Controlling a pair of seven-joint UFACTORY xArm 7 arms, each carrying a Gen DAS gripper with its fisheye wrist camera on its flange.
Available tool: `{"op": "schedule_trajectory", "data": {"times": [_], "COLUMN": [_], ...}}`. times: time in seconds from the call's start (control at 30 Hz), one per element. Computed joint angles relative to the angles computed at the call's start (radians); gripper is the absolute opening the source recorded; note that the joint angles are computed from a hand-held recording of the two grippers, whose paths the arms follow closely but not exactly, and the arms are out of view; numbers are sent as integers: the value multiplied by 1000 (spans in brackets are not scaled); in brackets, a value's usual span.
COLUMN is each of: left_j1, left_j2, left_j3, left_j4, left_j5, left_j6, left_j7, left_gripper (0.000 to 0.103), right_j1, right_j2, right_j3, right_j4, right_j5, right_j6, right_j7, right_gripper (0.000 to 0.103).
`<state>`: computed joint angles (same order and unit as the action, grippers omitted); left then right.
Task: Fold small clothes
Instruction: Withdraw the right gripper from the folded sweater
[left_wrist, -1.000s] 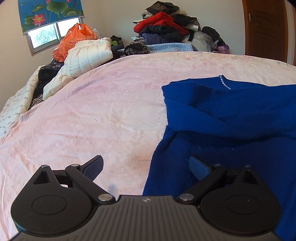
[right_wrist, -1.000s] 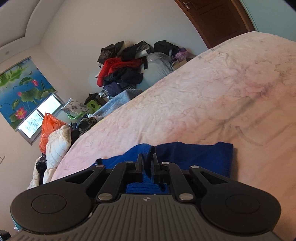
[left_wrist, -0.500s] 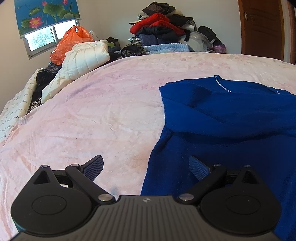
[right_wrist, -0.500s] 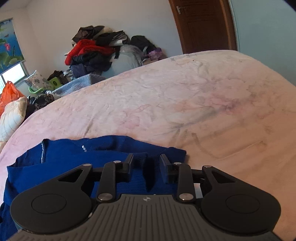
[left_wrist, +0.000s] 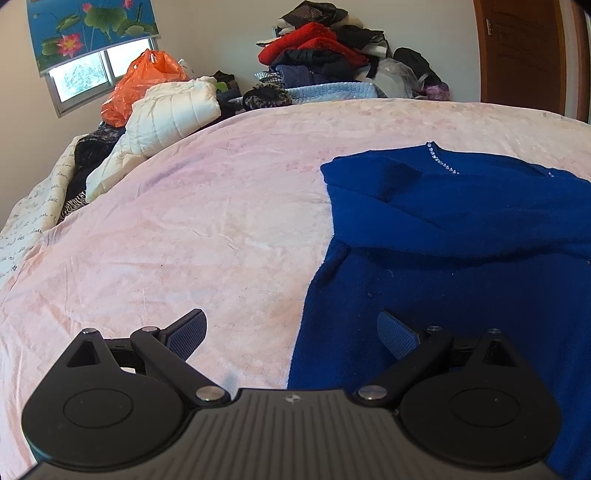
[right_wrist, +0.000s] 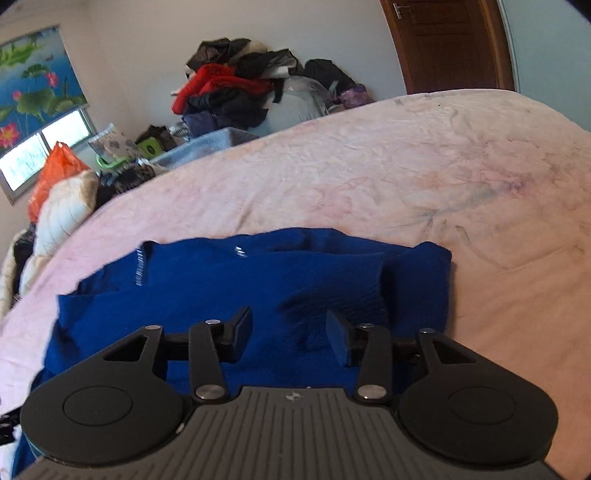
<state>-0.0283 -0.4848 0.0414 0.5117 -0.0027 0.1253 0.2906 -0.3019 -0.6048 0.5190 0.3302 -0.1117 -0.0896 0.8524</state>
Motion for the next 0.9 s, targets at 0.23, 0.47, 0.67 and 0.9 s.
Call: {"op": "schedule_trajectory", "data": {"times": [0.23,0.47,0.67,0.9], "left_j1": [-96,-162,-183,-148], "left_j2": [-84,-226,-355,-478], "left_j3": [91,112,143,135], "left_j4": [-25,-99,-138,-195], "left_j5": [-86,-170,-174,-169], "left_j6": [97,196,273,372], "left_j7": [71,186,286,369], "left_gripper": [100,100,100,100], "right_j1": [13,317,808,1063], "right_j2": [-152,-284,-303,-545], "right_j3": [55,-82,-344,-356], "right_j4": [-25,-108,-85,-96], "right_j5": [-69,-90,-25,167], "right_j6": [196,153,407,866], "right_j7": [83,81,-233,-369], "right_gripper": [71,85,93,95]}}
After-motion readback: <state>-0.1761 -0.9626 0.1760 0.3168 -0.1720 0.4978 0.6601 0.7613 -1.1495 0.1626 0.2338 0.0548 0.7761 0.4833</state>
